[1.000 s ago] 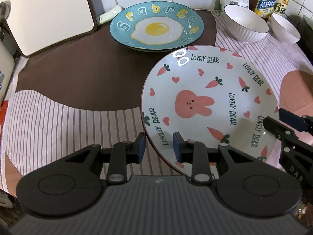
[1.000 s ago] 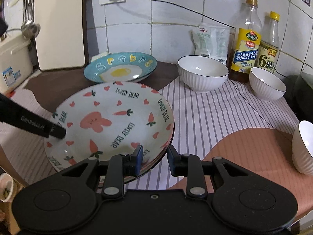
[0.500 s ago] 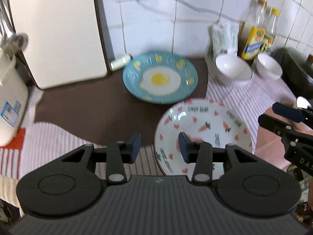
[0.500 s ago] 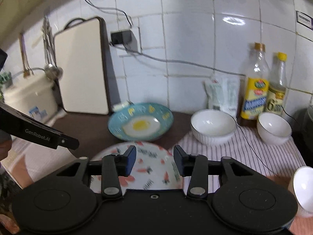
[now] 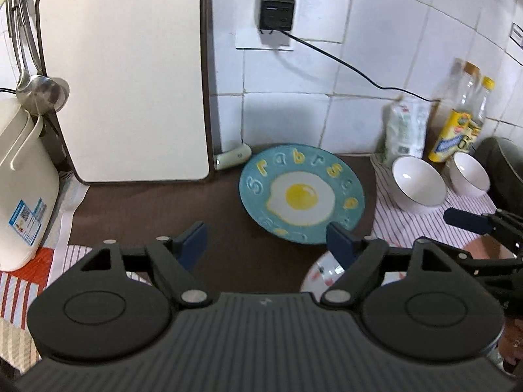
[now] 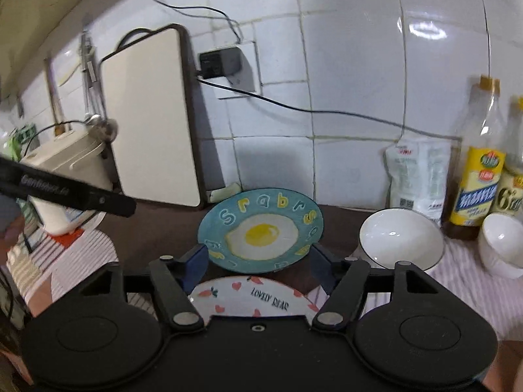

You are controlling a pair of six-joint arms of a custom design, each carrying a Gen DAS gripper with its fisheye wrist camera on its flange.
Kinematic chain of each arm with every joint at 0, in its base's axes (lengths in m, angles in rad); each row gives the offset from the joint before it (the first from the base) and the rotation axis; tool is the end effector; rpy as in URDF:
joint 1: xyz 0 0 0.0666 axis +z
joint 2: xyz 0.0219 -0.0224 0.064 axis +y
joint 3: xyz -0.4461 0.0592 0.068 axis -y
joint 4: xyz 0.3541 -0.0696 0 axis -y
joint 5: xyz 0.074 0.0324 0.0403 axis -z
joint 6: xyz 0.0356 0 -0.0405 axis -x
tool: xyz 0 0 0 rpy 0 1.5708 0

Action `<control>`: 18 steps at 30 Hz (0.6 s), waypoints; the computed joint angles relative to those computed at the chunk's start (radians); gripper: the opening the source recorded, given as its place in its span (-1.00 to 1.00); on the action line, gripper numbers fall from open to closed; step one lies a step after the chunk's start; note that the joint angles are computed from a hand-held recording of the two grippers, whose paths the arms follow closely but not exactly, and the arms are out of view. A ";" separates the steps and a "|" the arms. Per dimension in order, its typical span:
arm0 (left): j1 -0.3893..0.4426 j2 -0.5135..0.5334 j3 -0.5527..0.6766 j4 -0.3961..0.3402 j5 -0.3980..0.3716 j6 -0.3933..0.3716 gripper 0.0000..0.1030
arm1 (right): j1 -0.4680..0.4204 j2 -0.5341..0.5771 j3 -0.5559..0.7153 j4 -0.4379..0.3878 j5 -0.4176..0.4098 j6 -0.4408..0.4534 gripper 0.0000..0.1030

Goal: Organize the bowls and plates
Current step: 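Move both grippers to the blue egg plate rim and close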

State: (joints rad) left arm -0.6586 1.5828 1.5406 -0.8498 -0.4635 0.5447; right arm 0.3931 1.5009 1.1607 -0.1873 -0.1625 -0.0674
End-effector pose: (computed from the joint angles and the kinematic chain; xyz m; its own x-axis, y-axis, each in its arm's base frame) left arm 0.4170 -0.3031 0.4784 -0.6951 -0.0482 -0.7173 -0.0406 0.9988 -0.0277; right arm 0.4474 0.1913 0.4071 -0.4981 -0.1346 -0.8566 -0.4747 0.8690 0.1394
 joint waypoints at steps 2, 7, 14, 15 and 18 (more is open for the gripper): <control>0.020 0.005 -0.019 0.050 0.013 -0.010 0.67 | -0.013 0.041 0.033 -0.008 -0.042 -0.031 0.65; 0.068 0.041 -0.045 0.138 0.046 -0.021 0.68 | -0.033 0.153 0.136 -0.044 -0.085 -0.085 0.71; 0.132 0.130 -0.041 0.183 0.084 -0.039 0.68 | -0.043 0.290 0.302 -0.195 -0.088 -0.173 0.70; 0.142 0.142 -0.044 0.196 0.091 -0.027 0.67 | -0.044 0.303 0.318 -0.213 -0.099 -0.204 0.70; 0.167 0.175 -0.046 0.226 0.125 0.002 0.62 | -0.040 0.326 0.339 -0.235 -0.095 -0.245 0.70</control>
